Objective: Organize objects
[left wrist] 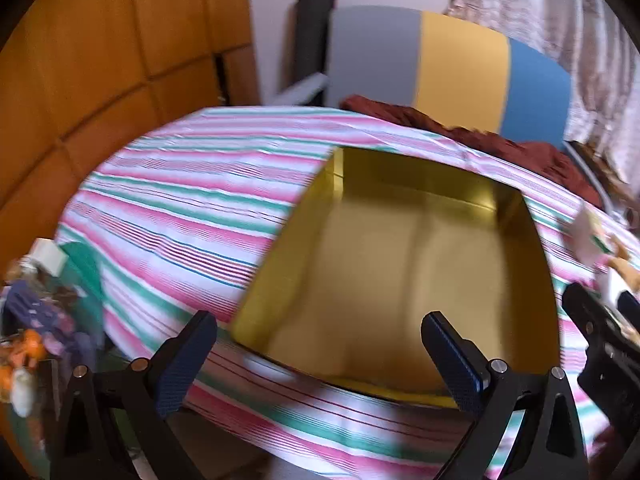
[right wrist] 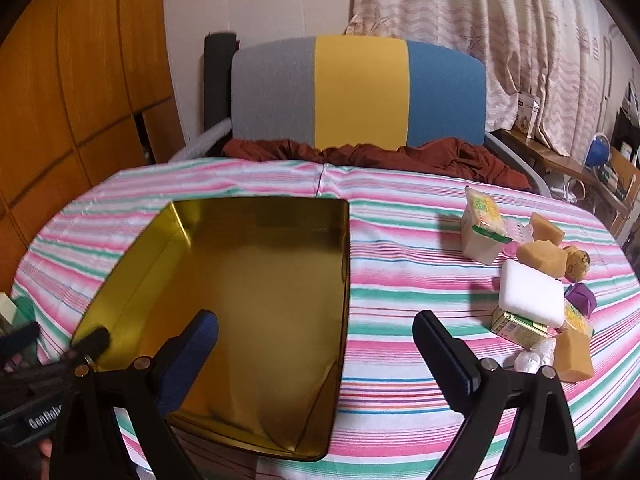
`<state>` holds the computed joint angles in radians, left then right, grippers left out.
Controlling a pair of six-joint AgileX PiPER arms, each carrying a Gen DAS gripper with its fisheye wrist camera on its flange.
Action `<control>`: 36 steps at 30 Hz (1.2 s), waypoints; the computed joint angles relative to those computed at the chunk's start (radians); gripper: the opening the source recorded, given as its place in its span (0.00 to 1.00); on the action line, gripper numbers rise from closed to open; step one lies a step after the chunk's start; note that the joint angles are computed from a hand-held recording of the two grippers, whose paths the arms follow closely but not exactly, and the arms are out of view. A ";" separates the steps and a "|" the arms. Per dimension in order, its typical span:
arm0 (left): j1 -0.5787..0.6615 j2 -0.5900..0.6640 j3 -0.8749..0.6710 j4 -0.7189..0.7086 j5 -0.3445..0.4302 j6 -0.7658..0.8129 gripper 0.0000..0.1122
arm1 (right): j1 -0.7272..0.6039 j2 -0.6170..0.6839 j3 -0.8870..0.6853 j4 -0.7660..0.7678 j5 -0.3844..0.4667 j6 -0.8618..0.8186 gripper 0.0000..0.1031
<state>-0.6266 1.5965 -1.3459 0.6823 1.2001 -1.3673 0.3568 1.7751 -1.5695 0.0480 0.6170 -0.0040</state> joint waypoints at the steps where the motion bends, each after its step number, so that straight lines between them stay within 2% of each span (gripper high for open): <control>1: 0.002 0.003 -0.002 -0.016 -0.018 0.015 0.92 | -0.021 -0.007 0.011 0.062 -0.009 -0.057 1.00; 3: -0.007 0.020 -0.016 -0.028 -0.042 0.034 0.92 | -0.064 -0.018 0.030 0.177 -0.015 -0.175 1.00; 7: -0.054 0.043 -0.030 -0.008 -0.099 0.044 0.92 | -0.140 -0.028 0.056 0.221 0.005 -0.242 1.00; 9: -0.056 0.039 -0.025 -0.041 -0.180 0.078 0.92 | -0.193 -0.045 0.096 0.216 -0.013 -0.244 1.00; 13: -0.027 0.014 0.018 -0.180 -0.410 0.160 0.92 | -0.324 -0.080 0.183 0.230 -0.083 -0.240 0.98; 15: -0.028 0.029 0.001 -0.228 -0.451 0.212 0.92 | -0.404 -0.073 0.196 0.209 -0.107 -0.201 0.96; 16: -0.032 0.040 -0.015 -0.240 -0.458 0.238 0.92 | -0.438 -0.065 0.195 0.191 -0.115 -0.174 0.92; 20: -0.085 0.123 -0.135 -0.225 -0.407 0.313 0.92 | -0.563 0.008 0.129 0.132 -0.099 -0.092 0.90; 23: -0.117 0.163 -0.186 -0.242 -0.384 0.351 0.92 | -0.624 0.062 0.090 0.192 -0.090 -0.172 0.90; 26: -0.133 0.203 -0.241 -0.284 -0.358 0.402 0.92 | -0.653 0.117 0.048 0.286 -0.056 -0.299 0.83; 31: -0.132 0.282 -0.342 -0.365 -0.342 0.493 0.92 | -0.639 0.161 0.040 0.329 -0.087 -0.396 0.81; 32: -0.133 0.299 -0.362 -0.372 -0.338 0.505 0.92 | -0.633 0.174 0.034 0.329 -0.092 -0.409 0.79; 34: -0.138 0.329 -0.406 -0.389 -0.327 0.536 0.92 | -0.621 0.195 0.021 0.297 -0.095 -0.393 0.62; 36: -0.140 0.361 -0.452 -0.416 -0.324 0.578 0.92 | -0.628 0.211 0.014 0.336 -0.091 -0.419 0.62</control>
<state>-0.7669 1.9573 -1.7982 0.2667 0.8758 -0.7890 -0.2711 1.9862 -1.5558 0.3841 0.5257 -0.4226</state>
